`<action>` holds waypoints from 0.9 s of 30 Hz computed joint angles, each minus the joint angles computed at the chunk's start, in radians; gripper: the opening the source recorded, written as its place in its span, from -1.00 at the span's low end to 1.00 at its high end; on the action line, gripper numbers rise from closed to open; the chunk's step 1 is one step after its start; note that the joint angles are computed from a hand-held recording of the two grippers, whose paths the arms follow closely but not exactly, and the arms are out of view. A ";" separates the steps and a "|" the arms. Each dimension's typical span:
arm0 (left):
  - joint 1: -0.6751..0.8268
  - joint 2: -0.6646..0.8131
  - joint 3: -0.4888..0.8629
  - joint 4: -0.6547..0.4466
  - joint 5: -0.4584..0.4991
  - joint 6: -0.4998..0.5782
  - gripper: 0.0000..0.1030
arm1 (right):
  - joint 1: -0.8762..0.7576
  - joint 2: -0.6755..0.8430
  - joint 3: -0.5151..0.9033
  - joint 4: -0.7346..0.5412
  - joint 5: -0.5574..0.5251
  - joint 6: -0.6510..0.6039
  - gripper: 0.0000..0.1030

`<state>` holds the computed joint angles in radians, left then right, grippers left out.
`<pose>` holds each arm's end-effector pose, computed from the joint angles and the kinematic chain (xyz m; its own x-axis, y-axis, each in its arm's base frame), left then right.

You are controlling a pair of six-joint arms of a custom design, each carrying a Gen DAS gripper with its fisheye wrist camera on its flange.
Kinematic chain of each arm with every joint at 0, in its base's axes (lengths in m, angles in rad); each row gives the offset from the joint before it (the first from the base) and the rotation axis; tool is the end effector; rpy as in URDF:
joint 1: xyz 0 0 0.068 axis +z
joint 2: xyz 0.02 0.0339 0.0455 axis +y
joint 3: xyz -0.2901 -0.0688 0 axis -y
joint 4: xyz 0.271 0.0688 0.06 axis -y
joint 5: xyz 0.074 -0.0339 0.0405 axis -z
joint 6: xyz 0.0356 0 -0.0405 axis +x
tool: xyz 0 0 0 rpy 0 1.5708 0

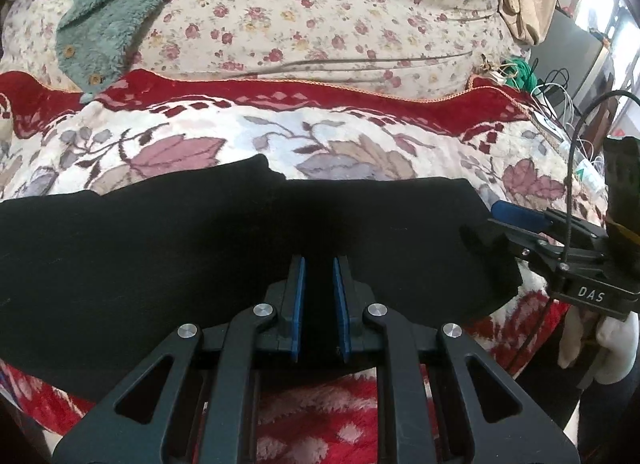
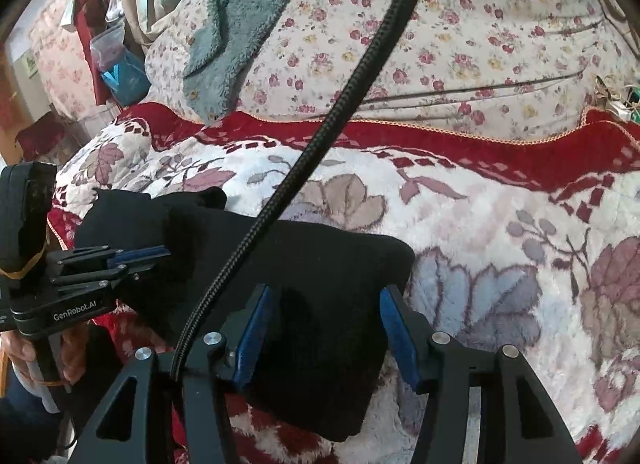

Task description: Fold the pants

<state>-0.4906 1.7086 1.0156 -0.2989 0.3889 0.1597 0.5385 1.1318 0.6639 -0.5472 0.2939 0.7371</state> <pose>0.3157 -0.1840 0.1844 -0.6305 0.5036 -0.5906 0.7285 0.6466 -0.2264 0.1964 0.1053 0.2156 -0.7817 0.2824 -0.5560 0.2239 0.9593 0.1724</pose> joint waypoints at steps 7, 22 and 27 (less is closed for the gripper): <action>0.063 -0.018 0.002 -0.023 0.057 -0.021 -0.74 | -0.031 -0.062 -0.020 -0.019 -0.025 0.001 0.05; 0.452 -0.070 -0.071 0.013 0.183 -0.119 0.06 | 0.013 0.330 0.123 0.439 -0.324 -0.202 0.05; 0.585 -0.040 -0.079 0.048 0.248 -0.168 0.06 | 0.004 0.592 0.352 0.490 -0.498 -0.244 0.05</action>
